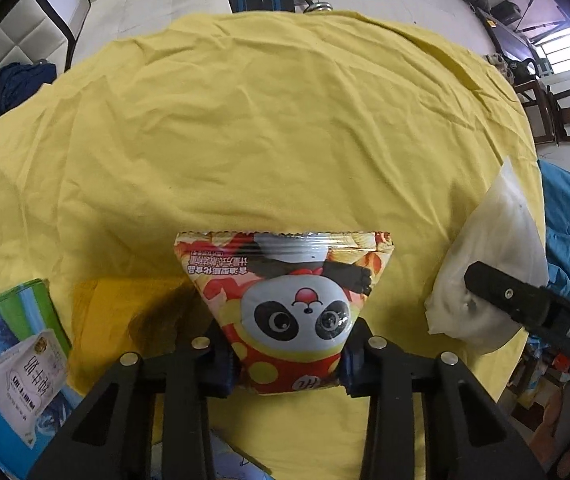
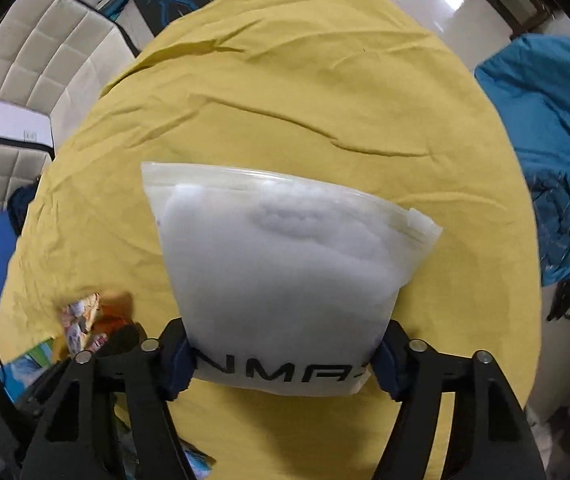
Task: Organize soft objects
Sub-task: 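Grasp the panda snack bag with the left tool while the right tool grasps the white NMAX bag, then carry both bags into the box and open both tools to release them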
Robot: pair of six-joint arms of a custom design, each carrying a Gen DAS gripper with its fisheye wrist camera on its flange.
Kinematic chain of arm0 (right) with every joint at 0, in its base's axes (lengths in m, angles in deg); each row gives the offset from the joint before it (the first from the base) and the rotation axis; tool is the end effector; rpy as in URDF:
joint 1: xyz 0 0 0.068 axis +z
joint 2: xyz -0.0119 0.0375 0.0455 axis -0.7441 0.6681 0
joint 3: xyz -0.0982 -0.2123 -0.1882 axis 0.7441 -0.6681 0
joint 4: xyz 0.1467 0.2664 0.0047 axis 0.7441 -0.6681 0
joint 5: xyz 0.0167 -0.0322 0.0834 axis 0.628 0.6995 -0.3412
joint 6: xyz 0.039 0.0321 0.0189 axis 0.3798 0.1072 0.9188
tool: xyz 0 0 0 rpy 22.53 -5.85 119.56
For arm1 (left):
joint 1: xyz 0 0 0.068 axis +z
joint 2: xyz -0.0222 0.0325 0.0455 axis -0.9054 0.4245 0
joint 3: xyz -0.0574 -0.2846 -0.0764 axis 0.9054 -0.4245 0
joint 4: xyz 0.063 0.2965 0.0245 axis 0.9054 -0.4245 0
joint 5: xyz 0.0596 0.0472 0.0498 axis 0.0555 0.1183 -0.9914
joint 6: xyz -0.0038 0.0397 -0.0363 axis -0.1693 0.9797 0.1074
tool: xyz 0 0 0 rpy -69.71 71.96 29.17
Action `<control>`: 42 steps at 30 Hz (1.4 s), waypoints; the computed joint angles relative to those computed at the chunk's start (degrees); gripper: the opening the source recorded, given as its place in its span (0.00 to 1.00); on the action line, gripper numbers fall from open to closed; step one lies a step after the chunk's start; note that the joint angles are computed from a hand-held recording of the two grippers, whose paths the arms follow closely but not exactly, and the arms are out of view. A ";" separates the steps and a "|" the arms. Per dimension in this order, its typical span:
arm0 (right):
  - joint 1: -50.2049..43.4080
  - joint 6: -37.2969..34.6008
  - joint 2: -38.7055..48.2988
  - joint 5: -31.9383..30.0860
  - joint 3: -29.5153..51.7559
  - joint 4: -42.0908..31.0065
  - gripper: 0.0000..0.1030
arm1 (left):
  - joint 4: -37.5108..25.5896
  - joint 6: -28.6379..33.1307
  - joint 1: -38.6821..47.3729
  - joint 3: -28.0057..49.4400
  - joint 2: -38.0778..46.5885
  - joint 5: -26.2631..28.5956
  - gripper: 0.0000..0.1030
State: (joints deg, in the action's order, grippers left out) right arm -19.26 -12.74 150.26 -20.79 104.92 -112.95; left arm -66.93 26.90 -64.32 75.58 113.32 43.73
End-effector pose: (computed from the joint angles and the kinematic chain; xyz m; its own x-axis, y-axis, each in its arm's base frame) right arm 0.2915 0.1664 0.0712 -0.8350 0.5375 0.1178 0.5484 0.8305 0.0974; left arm 0.2964 -0.0027 0.1331 -0.9690 0.2329 0.0827 0.2151 0.9595 -0.1817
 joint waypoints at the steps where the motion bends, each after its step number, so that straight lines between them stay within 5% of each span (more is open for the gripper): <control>1: 0.83 -0.21 -0.27 0.81 0.37 -0.77 0.68 | -0.43 0.14 0.03 -0.02 -1.06 0.23 0.32; 11: 10.40 4.80 -9.40 6.95 0.21 -7.96 0.66 | -7.15 5.52 4.26 -3.80 -18.22 2.11 0.31; 22: 26.72 15.36 -18.92 13.22 7.31 -20.47 0.66 | -22.93 20.50 19.53 1.98 -30.48 7.07 0.31; 29: 35.02 18.88 -17.76 17.53 17.84 -28.01 0.66 | -30.59 32.18 32.22 8.46 -30.48 9.28 0.31; 42: 41.90 15.82 4.04 19.26 53.33 -37.17 0.66 | -37.29 51.06 55.55 27.99 -14.45 11.10 0.31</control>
